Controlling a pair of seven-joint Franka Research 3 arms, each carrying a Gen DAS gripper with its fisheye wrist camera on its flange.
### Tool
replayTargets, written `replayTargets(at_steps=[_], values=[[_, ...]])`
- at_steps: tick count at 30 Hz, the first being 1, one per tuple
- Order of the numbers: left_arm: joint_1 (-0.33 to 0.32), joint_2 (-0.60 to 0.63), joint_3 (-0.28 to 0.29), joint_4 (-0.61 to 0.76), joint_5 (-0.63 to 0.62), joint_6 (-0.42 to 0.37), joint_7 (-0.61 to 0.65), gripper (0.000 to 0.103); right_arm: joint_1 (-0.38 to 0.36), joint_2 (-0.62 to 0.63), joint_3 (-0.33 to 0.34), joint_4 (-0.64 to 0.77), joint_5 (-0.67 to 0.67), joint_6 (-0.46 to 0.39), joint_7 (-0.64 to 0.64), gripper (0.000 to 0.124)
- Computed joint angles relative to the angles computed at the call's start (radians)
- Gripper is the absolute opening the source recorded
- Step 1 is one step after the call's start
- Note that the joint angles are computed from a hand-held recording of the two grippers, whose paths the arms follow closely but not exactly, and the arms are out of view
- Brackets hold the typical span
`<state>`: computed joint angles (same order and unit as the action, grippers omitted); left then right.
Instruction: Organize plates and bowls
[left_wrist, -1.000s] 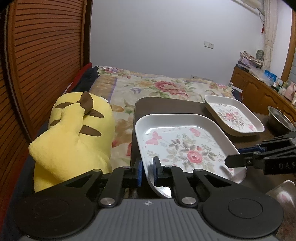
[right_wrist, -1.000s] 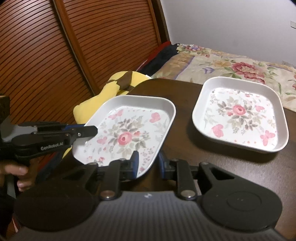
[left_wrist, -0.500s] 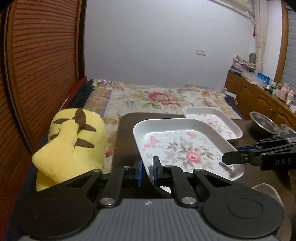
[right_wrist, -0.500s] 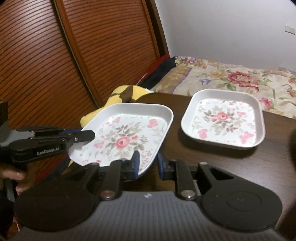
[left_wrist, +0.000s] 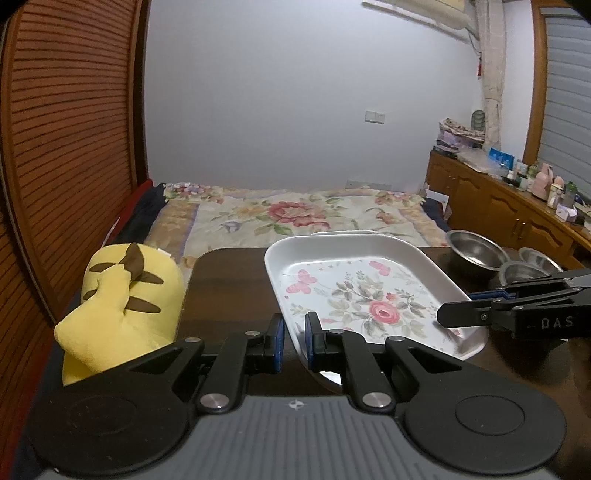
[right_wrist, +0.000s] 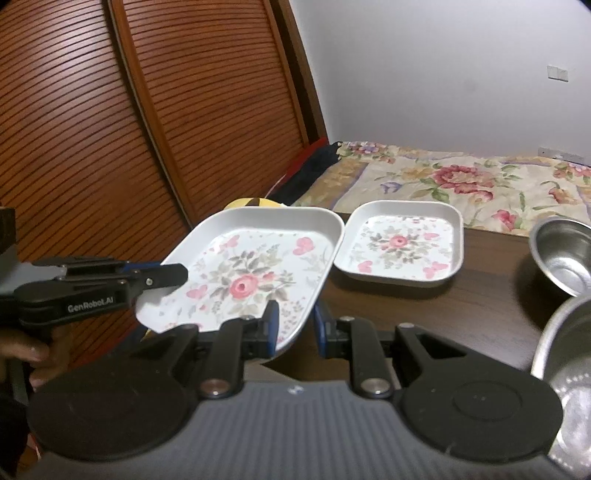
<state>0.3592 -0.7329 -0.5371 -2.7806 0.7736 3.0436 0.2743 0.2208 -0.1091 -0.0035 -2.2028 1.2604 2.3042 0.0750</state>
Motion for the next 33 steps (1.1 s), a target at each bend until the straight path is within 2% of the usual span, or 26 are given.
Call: replayTargets(at_steps=[8, 17, 33], values=[[-0.052, -0.015, -0.022, 0.013, 0.001, -0.045, -0.032, 0.013, -0.026, -0.040, -0.030, -0.043, 0.013, -0.032, -0.034, 0.022], [-0.133, -0.037, -0.009, 0.017, 0.024, -0.106, -0.076, 0.013, -0.045, -0.080, -0.053, -0.075, 0.019, -0.064, -0.058, 0.022], [-0.213, -0.050, 0.010, -0.001, 0.065, -0.133, -0.153, 0.013, -0.065, -0.109, -0.070, -0.116, 0.027, -0.084, -0.090, 0.022]])
